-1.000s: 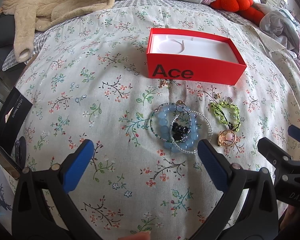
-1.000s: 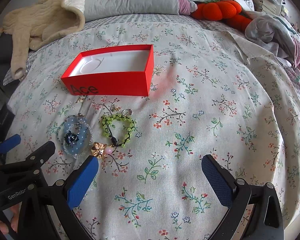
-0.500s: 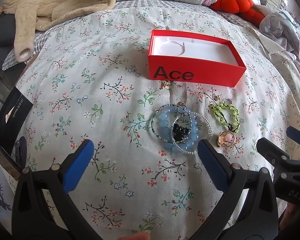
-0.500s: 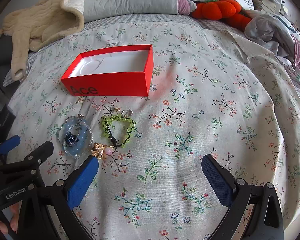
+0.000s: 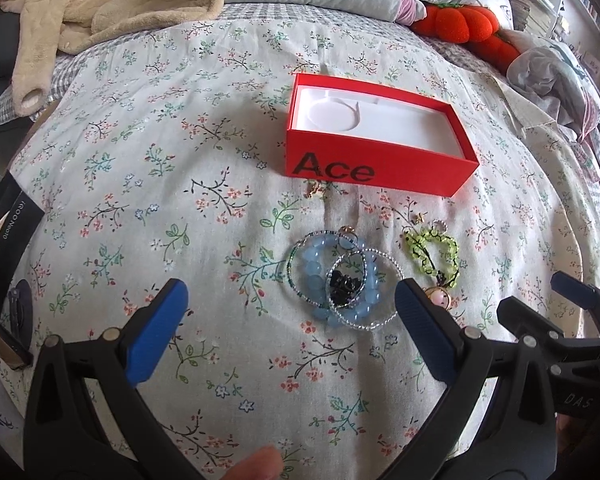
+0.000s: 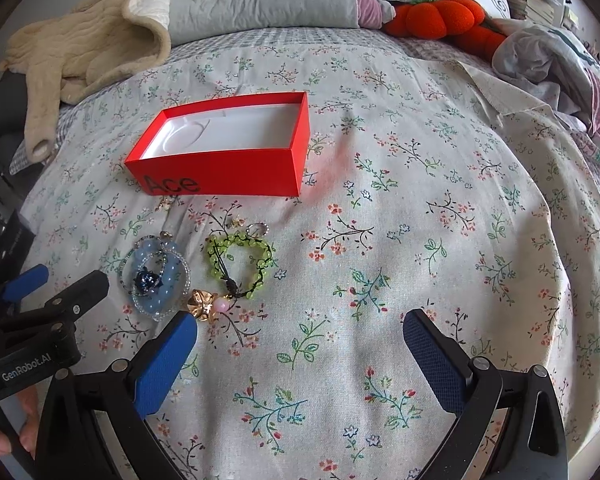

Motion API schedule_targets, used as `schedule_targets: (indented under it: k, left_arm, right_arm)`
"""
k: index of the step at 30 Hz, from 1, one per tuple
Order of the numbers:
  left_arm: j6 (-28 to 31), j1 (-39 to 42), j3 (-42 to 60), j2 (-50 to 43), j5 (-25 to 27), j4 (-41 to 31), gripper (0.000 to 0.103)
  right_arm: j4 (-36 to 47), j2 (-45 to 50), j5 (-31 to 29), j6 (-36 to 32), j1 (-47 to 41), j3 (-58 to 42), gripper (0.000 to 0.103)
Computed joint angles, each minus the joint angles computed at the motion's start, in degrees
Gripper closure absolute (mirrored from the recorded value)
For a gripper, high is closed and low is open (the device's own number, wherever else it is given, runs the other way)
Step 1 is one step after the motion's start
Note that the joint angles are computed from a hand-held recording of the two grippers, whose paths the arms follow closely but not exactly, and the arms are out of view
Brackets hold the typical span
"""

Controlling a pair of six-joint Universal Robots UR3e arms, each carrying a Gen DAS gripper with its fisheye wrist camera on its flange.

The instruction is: Organize jewelry

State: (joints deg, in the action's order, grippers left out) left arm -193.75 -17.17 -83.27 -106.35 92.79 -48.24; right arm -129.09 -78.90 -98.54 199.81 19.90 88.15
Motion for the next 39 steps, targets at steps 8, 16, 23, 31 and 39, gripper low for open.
schedule_targets:
  k: [8, 16, 23, 31, 39]
  left_arm:
    - [4.14, 4.63, 3.86, -3.34, -6.67, -0.51, 0.000]
    - [5.42, 9.12, 12.58, -10.11, -11.22, -7.71, 0.002]
    - [8.85, 10.47, 11.68, -13.93, -17.81, -2.36, 0.031]
    - [14.45, 9.47, 12.31, -16.69, -19.84, 1.68, 0.068]
    - [17.50, 8.93, 15.98, -19.93, -21.50, 0.74, 0.076]
  right_arm:
    - [9.79, 5.43, 3.72, -4.50, -2.11, -11.52, 0.000]
    - [6.19, 9.93, 13.20, -4.87, -8.05, -14.80, 0.000]
    - [-2.76, 12.61, 23.23, -10.84, -12.90, -11.28, 0.038]
    - [-8.36, 15.32, 28.27, -16.15, -14.34, -8.27, 0.071]
    - [-10.73, 17.51, 31.10, -19.18, -13.95, -8.49, 0.075]
